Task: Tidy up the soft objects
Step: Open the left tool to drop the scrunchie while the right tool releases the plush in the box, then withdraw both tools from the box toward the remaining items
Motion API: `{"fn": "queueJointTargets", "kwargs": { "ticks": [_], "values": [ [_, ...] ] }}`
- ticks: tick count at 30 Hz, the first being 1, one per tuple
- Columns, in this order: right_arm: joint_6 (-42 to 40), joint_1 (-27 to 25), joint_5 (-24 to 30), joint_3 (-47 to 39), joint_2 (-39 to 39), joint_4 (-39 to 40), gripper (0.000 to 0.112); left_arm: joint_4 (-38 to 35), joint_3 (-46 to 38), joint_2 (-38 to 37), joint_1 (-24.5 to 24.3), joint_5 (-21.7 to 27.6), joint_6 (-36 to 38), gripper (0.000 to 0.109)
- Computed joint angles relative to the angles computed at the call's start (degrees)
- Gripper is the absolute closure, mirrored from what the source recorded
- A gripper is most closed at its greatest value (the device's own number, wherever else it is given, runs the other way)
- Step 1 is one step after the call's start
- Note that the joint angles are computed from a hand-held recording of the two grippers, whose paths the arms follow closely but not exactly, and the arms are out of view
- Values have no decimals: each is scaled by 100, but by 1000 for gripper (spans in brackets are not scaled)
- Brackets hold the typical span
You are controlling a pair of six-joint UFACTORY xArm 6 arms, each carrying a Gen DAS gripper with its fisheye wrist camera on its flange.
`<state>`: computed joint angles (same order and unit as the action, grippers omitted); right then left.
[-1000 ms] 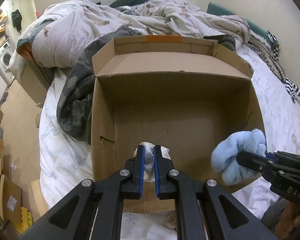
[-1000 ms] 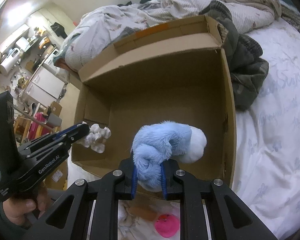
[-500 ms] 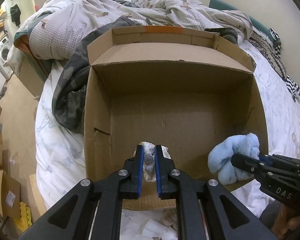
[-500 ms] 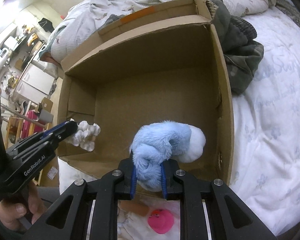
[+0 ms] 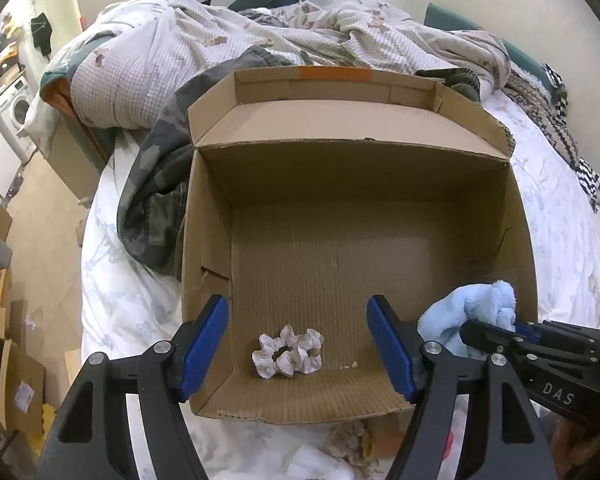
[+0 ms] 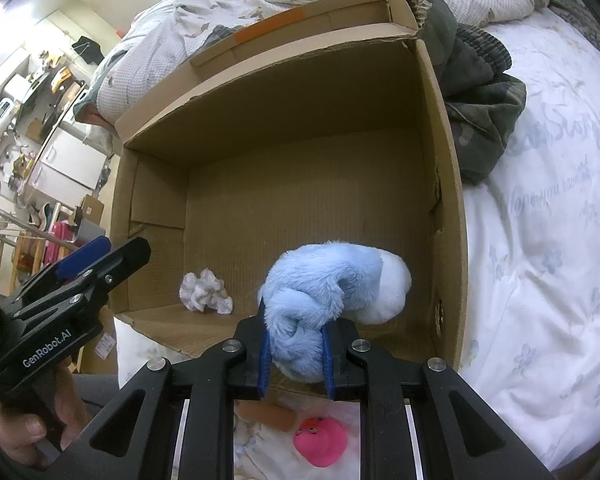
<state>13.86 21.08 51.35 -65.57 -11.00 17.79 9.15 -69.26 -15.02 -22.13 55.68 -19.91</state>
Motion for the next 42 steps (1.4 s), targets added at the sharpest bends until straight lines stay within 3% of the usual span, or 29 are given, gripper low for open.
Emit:
{"fn": "queueJointTargets", "kwargs": {
  "ticks": [9,11,13,14,32,42],
  "values": [
    [-44,0,-127,40,-39,108,85,79,-28,10,-19,46,-64,39],
    [-27,-8,-219,74,-86,140,73,82,-39,20,-17,52,-74,39],
    [52,-22,-388,145,-164,129,29,81,-38,20,-12,55,-87,39],
    [128,-22,-529,218,-233,74,27,71,-42,22,-5,62,-85,39],
    [248,-62,-410,141,-202,-70,27,166,6,-13,-1,73,-129,39],
    [400,-36,-480,281,-408,-205,27,352,287,-458,22,176,-305,39]
  ]
}}
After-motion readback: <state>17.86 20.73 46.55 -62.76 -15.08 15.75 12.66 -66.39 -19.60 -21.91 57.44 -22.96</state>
